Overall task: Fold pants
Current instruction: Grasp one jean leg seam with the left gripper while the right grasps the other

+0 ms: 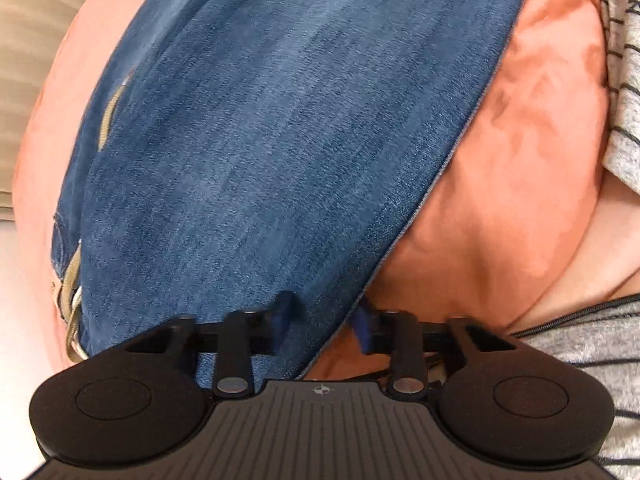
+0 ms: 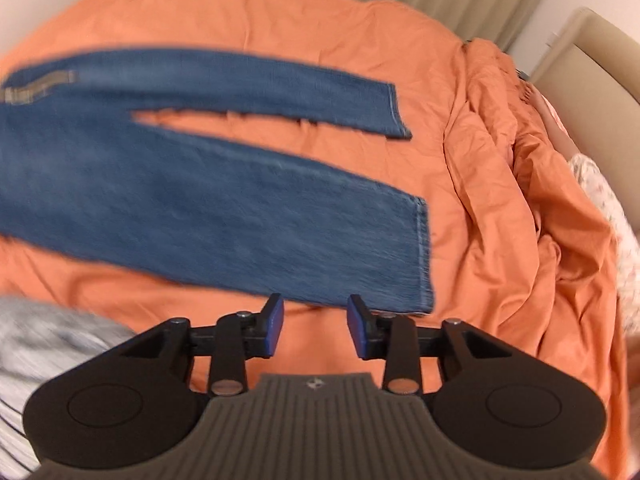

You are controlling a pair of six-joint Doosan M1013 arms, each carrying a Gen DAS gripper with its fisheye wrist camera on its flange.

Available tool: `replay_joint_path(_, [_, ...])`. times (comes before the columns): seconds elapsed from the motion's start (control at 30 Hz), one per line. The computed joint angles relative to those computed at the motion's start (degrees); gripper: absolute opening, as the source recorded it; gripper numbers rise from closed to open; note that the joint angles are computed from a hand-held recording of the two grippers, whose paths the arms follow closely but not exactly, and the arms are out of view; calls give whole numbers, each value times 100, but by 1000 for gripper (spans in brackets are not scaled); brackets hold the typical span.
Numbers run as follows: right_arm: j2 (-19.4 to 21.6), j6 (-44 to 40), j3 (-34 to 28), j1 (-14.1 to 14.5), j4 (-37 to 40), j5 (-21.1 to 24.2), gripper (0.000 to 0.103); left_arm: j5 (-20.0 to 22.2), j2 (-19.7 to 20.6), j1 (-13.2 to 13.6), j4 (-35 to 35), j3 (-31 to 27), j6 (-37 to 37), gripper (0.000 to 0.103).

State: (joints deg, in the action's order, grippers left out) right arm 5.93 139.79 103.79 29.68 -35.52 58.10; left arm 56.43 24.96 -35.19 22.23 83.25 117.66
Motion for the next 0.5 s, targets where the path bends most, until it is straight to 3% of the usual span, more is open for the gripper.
replay_joint_path(0.1, [38, -440, 199, -111, -28, -154, 36, -231, -132, 78, -209, 85, 0, 8])
replay_joint_path(0.37, [412, -1629, 400, -154, -678, -458, 56, -1221, -579, 256, -468, 376, -949, 4])
replay_joint_path(0.43, [528, -1642, 406, -122, -1023, -432, 56, -1466, -634, 263, -427, 406, -1238, 4])
replay_joint_path(0.5, [594, -1598, 414, -116, -1232, -471, 48, -1581, -680, 252, -389, 386, -1463, 4])
